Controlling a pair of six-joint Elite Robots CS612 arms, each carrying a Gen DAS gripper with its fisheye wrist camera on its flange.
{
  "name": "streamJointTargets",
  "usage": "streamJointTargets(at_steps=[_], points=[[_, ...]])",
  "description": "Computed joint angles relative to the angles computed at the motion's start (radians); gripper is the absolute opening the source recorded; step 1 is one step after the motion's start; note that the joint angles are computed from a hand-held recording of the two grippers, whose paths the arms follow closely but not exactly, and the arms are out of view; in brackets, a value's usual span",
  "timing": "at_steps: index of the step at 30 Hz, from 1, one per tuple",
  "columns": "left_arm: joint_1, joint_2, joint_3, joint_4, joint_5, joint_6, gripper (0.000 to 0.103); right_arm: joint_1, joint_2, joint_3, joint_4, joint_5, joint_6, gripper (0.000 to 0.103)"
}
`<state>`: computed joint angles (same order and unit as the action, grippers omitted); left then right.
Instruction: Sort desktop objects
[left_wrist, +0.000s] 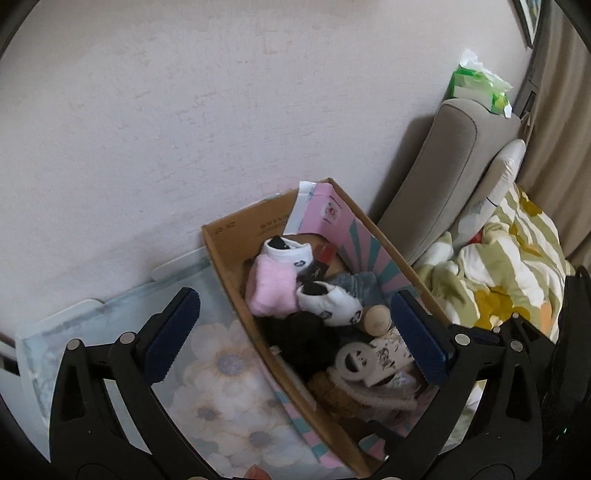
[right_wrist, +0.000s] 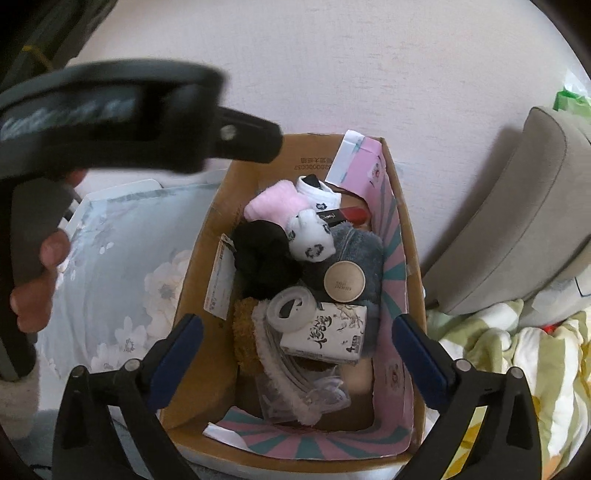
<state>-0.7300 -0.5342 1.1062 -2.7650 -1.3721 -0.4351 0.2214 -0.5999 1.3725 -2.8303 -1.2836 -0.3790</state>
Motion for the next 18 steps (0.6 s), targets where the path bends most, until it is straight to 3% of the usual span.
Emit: streamJointTargets(at_steps=[7, 13, 18], points=[[0.022, -0.054, 0.100, -0.081, -0.017, -0.059, 0.103, 0.016, -0.016, 0.022, -0.054, -0.048, 0.038, 0.102], [0.027, -0.113, 0.208, -0.133, 0.089, -0.075, 0.103, 0.035, -0.023, 0.012, -0.027, -0.056, 0.107, 0.102], [0.045, -0.166, 0.307, -0.190, 0.124, -0.144, 0.103, 0.061, -0.030, 0.004, -0.057, -0.088, 0.128, 0.102]])
